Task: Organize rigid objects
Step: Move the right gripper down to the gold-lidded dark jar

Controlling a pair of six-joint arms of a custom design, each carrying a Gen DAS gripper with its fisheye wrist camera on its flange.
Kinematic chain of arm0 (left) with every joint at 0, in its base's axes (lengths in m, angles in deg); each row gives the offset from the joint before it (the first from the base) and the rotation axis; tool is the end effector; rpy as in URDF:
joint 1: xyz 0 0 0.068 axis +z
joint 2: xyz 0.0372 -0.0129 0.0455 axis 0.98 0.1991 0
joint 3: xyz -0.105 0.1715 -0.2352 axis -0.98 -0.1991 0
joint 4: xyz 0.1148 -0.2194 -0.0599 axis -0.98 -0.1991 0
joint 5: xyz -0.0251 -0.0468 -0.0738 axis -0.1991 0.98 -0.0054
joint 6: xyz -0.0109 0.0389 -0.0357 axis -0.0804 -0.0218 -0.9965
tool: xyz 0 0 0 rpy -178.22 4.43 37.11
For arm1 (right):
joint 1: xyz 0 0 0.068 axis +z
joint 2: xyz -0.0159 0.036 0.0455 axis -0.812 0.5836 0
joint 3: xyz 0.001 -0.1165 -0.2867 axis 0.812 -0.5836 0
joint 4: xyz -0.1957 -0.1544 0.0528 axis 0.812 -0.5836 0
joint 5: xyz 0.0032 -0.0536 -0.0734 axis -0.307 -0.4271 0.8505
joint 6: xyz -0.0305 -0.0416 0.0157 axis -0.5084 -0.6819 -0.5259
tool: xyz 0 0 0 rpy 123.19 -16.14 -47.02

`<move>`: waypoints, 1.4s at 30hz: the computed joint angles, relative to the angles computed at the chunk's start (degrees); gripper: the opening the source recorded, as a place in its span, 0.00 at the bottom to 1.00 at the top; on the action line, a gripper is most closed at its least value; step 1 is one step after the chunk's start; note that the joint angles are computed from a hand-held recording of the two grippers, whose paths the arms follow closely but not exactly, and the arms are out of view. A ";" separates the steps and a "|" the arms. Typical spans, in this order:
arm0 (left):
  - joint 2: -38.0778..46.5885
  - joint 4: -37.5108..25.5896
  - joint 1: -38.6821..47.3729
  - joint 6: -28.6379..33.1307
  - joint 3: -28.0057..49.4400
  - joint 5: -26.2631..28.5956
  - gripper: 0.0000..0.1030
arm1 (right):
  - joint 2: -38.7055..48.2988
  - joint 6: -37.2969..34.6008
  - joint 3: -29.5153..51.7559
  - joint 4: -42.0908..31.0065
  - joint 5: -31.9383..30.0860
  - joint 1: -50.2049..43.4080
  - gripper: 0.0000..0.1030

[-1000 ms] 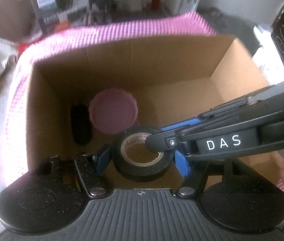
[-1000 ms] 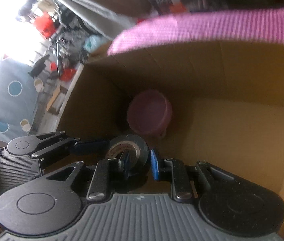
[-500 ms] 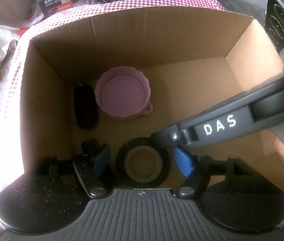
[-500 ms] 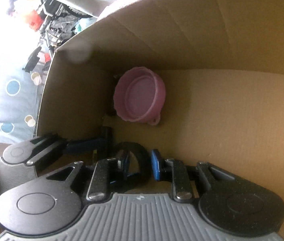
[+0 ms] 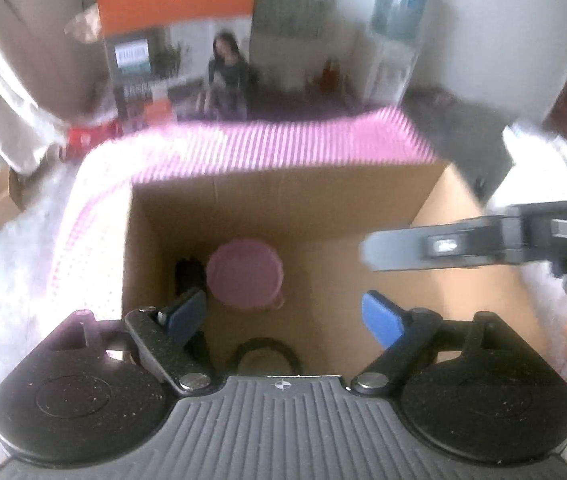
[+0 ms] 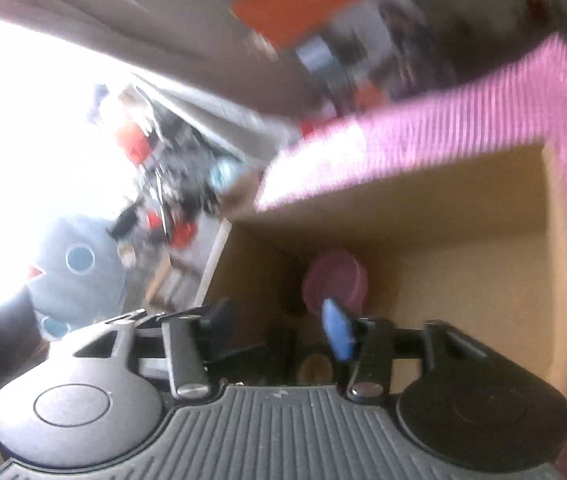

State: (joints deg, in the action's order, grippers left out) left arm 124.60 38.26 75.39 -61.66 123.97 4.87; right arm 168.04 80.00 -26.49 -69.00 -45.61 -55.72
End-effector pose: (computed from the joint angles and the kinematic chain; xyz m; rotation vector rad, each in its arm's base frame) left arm 0.2373 -0.0189 0.2540 0.1987 2.4655 -0.2110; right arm 0.3327 0.0176 0.2248 -0.1211 2.3585 1.0580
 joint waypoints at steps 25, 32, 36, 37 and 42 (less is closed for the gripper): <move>-36.79 -3.71 -8.07 -7.42 -24.38 4.22 1.00 | -55.83 -11.43 -36.53 -11.79 11.86 -14.68 1.00; -31.00 10.60 -31.81 -9.78 -32.94 -20.67 0.94 | -49.33 -7.69 -41.54 -0.07 6.20 -13.36 0.98; -25.59 16.00 -32.87 -7.00 -34.55 -21.15 0.78 | -38.60 -3.92 -43.27 10.65 6.44 -10.83 0.84; -24.66 16.87 -33.19 -6.44 -34.82 -21.18 0.78 | -35.21 -3.21 -43.35 13.25 6.37 -10.39 0.81; -21.72 19.94 -38.49 -5.96 -35.93 -26.45 0.72 | -19.72 -0.26 -43.30 24.82 4.52 -9.10 0.65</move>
